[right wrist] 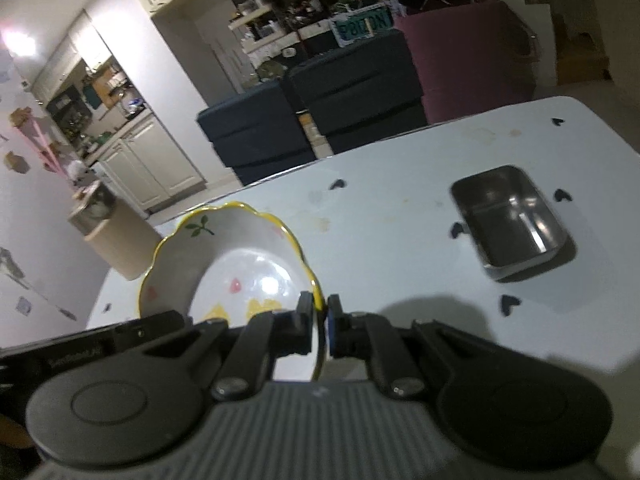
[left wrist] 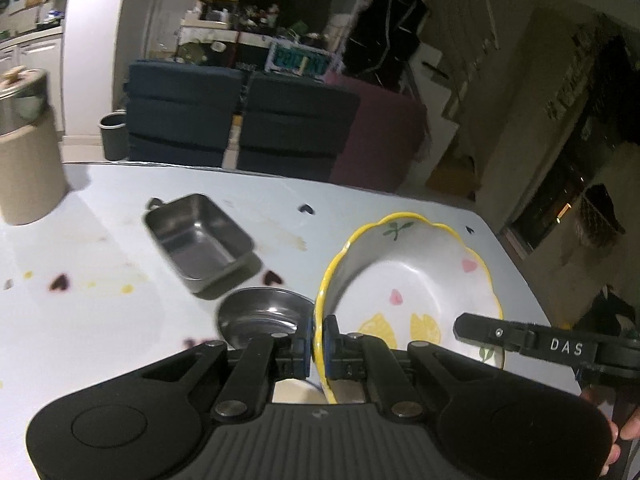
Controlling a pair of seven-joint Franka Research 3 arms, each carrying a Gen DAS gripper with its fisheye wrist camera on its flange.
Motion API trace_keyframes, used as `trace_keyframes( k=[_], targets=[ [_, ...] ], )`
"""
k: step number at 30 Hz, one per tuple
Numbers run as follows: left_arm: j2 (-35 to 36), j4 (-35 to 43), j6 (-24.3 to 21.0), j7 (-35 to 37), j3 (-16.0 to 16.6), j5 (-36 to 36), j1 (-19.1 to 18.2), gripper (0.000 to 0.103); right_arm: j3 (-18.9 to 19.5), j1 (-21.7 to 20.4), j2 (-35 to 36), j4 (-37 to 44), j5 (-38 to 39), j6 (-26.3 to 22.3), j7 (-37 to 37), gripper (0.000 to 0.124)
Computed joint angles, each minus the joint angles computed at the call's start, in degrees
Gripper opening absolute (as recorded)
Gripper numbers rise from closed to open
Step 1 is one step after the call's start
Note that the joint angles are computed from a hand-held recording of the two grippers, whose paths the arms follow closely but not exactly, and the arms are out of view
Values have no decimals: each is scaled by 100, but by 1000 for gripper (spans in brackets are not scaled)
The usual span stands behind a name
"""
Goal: Organize plates and bowls
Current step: 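Carry the floral bowl over and lower it into the cream bowl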
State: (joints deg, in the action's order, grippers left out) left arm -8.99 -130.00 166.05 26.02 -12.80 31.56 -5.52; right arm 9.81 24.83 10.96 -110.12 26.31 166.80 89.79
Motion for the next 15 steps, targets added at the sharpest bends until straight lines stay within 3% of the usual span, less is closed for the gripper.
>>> trace_keyframes(
  k=[15],
  targets=[
    [-1463, -1284, -95, -51, -29, -300, 195, 6, 348, 219, 5, 135, 716, -111, -715, 8]
  ],
)
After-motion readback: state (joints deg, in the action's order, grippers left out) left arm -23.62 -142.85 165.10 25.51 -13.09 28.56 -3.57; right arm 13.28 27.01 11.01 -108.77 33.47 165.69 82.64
